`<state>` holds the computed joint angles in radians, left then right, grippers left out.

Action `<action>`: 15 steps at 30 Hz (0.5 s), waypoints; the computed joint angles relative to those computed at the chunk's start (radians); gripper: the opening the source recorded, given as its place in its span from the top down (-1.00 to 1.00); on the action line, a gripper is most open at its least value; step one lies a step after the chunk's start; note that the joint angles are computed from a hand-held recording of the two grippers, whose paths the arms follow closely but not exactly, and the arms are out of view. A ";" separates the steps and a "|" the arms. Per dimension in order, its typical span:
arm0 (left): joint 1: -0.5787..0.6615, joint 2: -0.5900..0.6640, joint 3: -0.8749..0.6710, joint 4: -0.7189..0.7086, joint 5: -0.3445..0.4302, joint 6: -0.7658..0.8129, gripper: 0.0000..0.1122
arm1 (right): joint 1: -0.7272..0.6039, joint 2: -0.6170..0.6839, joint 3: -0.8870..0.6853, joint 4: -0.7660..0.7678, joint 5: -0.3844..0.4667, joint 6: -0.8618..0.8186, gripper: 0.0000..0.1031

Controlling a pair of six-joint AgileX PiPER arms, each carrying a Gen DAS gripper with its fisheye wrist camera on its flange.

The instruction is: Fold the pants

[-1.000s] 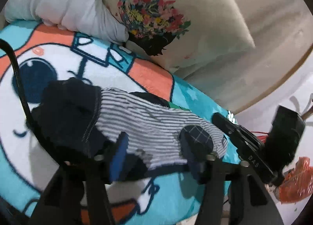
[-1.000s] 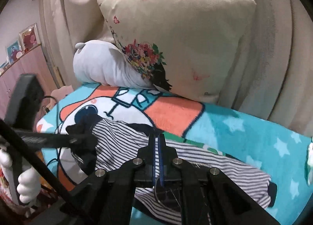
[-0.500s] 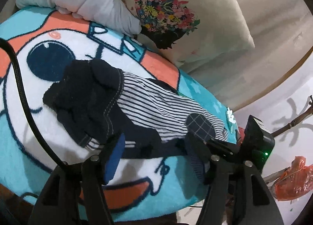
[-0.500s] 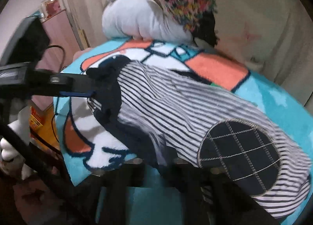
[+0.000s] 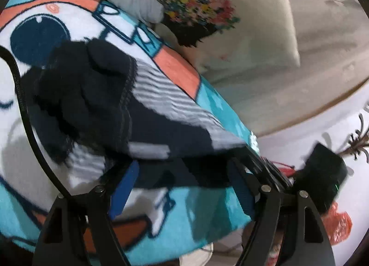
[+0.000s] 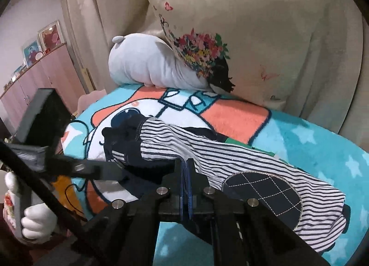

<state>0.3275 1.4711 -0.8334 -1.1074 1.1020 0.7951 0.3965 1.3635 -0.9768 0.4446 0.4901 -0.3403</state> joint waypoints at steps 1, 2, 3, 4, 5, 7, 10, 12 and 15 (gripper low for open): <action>-0.008 0.009 -0.015 0.000 -0.018 -0.016 -0.37 | 0.005 -0.004 -0.002 -0.016 0.001 0.014 0.94; -0.008 0.017 -0.027 -0.002 -0.024 -0.022 -0.37 | 0.012 -0.004 -0.007 -0.038 0.001 0.032 0.94; -0.014 0.027 -0.047 -0.008 -0.040 -0.032 -0.37 | 0.014 -0.006 -0.012 -0.055 0.003 0.044 0.94; -0.023 0.038 -0.072 -0.012 -0.062 -0.047 -0.37 | 0.014 -0.001 -0.023 -0.065 0.007 0.051 0.94; -0.027 0.049 -0.089 -0.013 -0.073 -0.053 -0.37 | 0.012 0.014 -0.047 -0.085 0.013 0.063 0.94; -0.054 0.090 -0.158 -0.001 -0.118 -0.098 -0.37 | 0.008 0.053 -0.102 -0.129 0.024 0.092 0.94; -0.114 0.175 -0.308 0.072 -0.218 -0.197 -0.37 | -0.008 0.161 -0.242 -0.211 0.064 0.136 0.94; -0.157 0.254 -0.441 0.161 -0.276 -0.281 -0.37 | -0.006 0.258 -0.360 -0.331 0.090 0.219 0.94; -0.186 0.366 -0.618 0.305 -0.294 -0.426 -0.37 | -0.008 0.410 -0.535 -0.481 0.131 0.327 0.94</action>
<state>0.1416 1.8375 -1.4515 -0.8021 0.8081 0.3686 0.3883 1.7730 -1.5115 -0.0362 0.6213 -0.0136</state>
